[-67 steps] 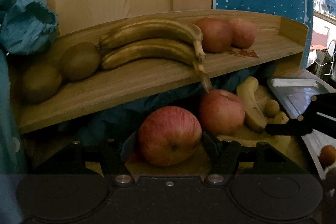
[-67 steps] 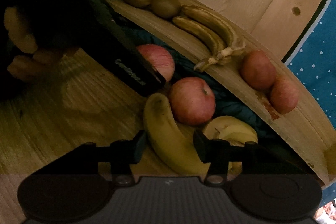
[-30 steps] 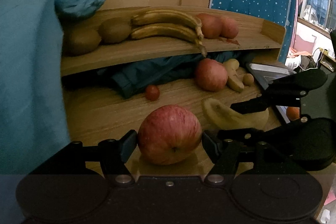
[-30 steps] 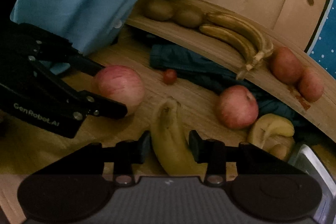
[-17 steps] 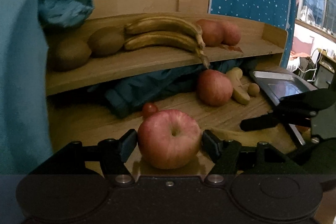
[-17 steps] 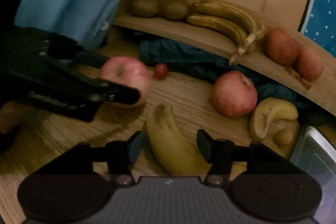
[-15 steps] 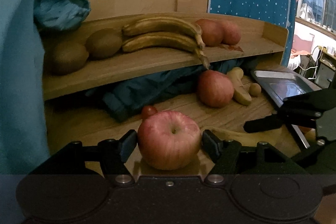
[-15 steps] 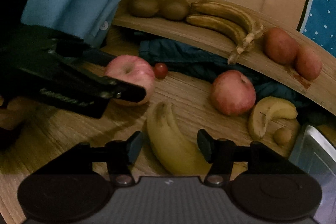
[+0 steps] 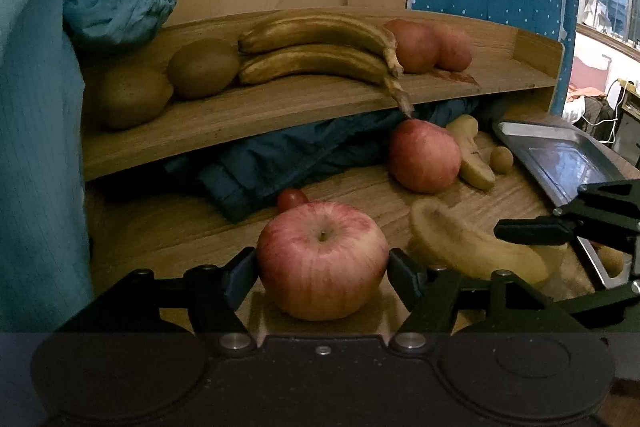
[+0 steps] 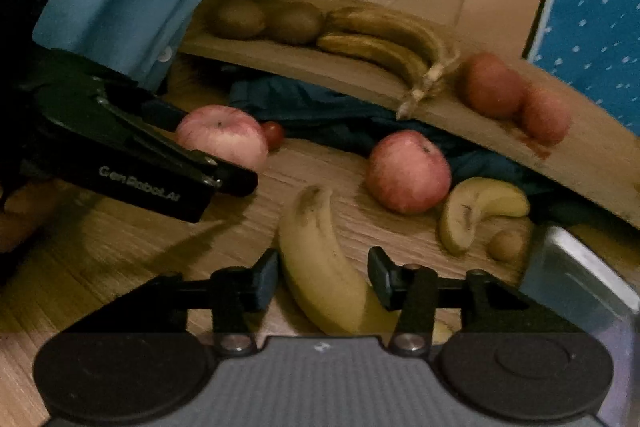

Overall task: Organize fruits
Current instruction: 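Grasp a red apple with the left tool while the right tool grasps a yellow banana, then carry the apple with the left tool onto the tray while the right tool releases the banana there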

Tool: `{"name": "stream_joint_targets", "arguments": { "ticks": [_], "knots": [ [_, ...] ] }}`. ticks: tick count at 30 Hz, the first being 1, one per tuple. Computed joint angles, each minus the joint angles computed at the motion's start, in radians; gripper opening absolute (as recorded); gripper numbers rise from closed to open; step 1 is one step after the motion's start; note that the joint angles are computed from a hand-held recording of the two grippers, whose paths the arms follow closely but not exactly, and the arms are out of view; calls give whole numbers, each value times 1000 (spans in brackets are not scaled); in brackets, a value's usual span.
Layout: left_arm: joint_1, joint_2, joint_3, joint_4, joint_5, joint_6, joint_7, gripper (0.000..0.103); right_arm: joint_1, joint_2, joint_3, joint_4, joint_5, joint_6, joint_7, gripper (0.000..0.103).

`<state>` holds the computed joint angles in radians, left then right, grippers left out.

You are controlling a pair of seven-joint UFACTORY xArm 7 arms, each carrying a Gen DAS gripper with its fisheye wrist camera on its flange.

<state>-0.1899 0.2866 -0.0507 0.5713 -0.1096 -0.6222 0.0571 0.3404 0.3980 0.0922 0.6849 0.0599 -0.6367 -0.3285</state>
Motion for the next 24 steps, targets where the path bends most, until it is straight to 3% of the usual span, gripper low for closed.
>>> {"name": "stream_joint_targets", "arguments": {
  "ticks": [4,9,24],
  "knots": [
    [-12,-23,-5,-32,-19,-5,-4,71,21,-15,0,-50,49,-78,4,45],
    [-6,-49,-21,-75,7,-22,-46,71,-20,-41,21,-94,9,-102,82,43],
    [-41,-82,-49,-92,41,-60,-83,71,-225,-18,27,-229,-277,-465,569,37]
  ]
}}
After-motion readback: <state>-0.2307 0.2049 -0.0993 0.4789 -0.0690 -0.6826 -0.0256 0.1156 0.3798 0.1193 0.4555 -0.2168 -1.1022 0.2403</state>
